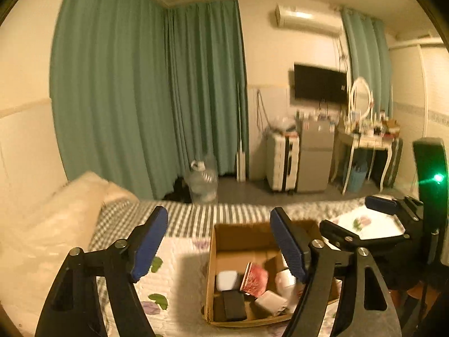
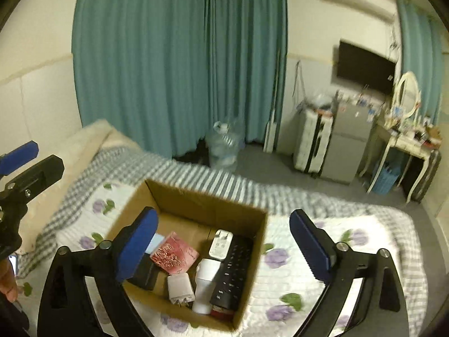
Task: Organize rigid objects
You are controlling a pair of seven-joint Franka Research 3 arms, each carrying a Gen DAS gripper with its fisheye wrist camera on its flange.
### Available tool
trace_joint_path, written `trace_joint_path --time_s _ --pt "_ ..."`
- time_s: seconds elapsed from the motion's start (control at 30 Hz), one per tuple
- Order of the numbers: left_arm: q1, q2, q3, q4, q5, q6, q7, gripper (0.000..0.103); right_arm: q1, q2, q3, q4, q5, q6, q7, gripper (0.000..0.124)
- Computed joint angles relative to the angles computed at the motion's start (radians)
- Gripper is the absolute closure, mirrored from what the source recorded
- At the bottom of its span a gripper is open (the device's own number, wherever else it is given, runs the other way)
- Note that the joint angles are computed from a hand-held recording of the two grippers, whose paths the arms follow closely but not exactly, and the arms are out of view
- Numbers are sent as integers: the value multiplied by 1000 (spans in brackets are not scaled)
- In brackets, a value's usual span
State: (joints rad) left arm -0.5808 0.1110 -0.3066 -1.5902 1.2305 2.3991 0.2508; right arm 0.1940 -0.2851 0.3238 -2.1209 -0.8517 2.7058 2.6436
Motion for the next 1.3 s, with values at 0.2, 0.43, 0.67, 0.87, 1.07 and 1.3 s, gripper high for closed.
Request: trace_joint_path --time_s 0.2,0.43,0.67,0.87,1.07,1.3 --pt "10 -108 -40 -58 -6 -41 2 24 -5 -191 56 -60 47 -70 0 21" --pt "33 -199 -113 -145 27 -62 -12 24 -48 -431 140 -158 149 -136 16 21" --pt "28 -194 -150 -232 109 -95 -134 24 -183 -595 276 -302 175 -62 125 21" --pt "39 -188 -128 -316 93 -51 -197 24 -270 -599 341 -410 232 67 162 21" --pt "40 -159 -114 -331 60 -12 -203 24 -326 -561 396 -441 308 105 133 21" --pt "36 -151 -103 -346 18 21 -183 24 -350 -552 433 -449 357 110 93 21"
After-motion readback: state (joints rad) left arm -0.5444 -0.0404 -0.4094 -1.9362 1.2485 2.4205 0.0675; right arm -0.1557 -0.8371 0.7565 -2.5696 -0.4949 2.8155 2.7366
